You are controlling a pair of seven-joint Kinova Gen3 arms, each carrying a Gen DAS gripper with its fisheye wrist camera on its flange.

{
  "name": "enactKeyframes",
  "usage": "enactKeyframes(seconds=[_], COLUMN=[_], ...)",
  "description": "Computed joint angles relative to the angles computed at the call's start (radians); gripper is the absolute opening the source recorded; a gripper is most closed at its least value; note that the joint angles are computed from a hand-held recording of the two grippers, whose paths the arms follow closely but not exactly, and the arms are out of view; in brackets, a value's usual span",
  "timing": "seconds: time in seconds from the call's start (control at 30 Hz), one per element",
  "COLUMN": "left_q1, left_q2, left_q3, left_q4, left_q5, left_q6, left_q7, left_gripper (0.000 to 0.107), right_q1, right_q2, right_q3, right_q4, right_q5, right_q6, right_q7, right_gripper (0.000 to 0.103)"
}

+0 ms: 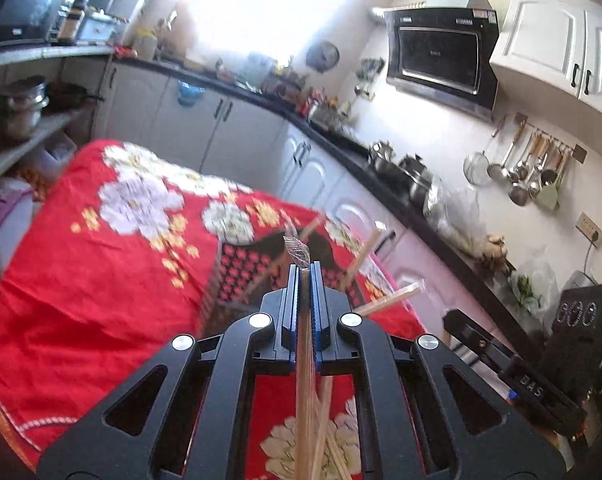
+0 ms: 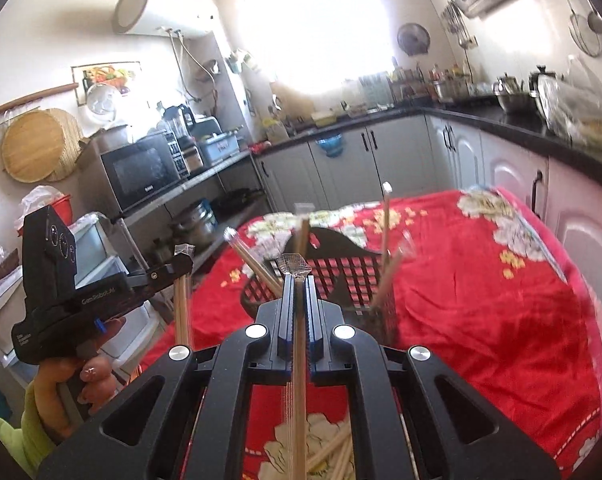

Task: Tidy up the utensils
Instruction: 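Lift both held chopsticks and carry them above the grey caddy, then lower the right chopstick into the caddy and open while the left gripper releases its own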

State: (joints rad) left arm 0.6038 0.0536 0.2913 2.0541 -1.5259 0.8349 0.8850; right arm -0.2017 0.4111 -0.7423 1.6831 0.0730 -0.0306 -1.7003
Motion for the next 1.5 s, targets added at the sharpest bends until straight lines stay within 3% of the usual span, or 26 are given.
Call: enactKeyframes(seconds=[0.17,0.5,0.63,0.9,1.1,1.3,1.5], left_q1=[-0.006,-0.034,-0.042,-0.055,-0.049,-0.060,-0.071], left_q2=[-0.018,-0.014,-0.001,0.028,0.054,0.073,0.108], left_q3=[-0.002,-0.009,-0.018,-0.044,-0.060,-0.083,-0.102], left_q4=[-0.007,-0.073,-0.108,-0.174,-0.199,-0.205,-0.221], left_q5=[-0.012,-0.023,-0.033,-0.068,-0.098,-0.126,-0.164], left_q6=[0.048,0.142,0.175,0.201,0.240,0.240,0.247], left_q7=[-0.020,-0.125,-0.168,-0.223,-0.228,-0.189,-0.164], left_gripper=[0.002,0.002,0.002,0.002,0.002,0.002,0.002], right_q1=[-0.016,-0.170,-0.263,-0.315,-0.411,-0.459,-0.461], right_q2=[0.003,0.013,0.017,0.054,0.064,0.091,0.134], right_q3=[0.008,0.183,0.303,0.367,0.493,0.556,0.567], right_q4=[-0.021,-0.099,-0.132,-0.214,-0.243,-0.267,-0.316], right_q5=[0.022,0.075,0.064,0.076,0.022,-0.034,-0.054], right_q6=[-0.030,-0.092,-0.123,-0.160,-0.220,-0.283,-0.304], right_q7=[-0.010,-0.054,-0.060,-0.080,-0.042,0.006,0.041], right_gripper=[0.005,0.005,0.005,0.005,0.005,0.005,0.005])
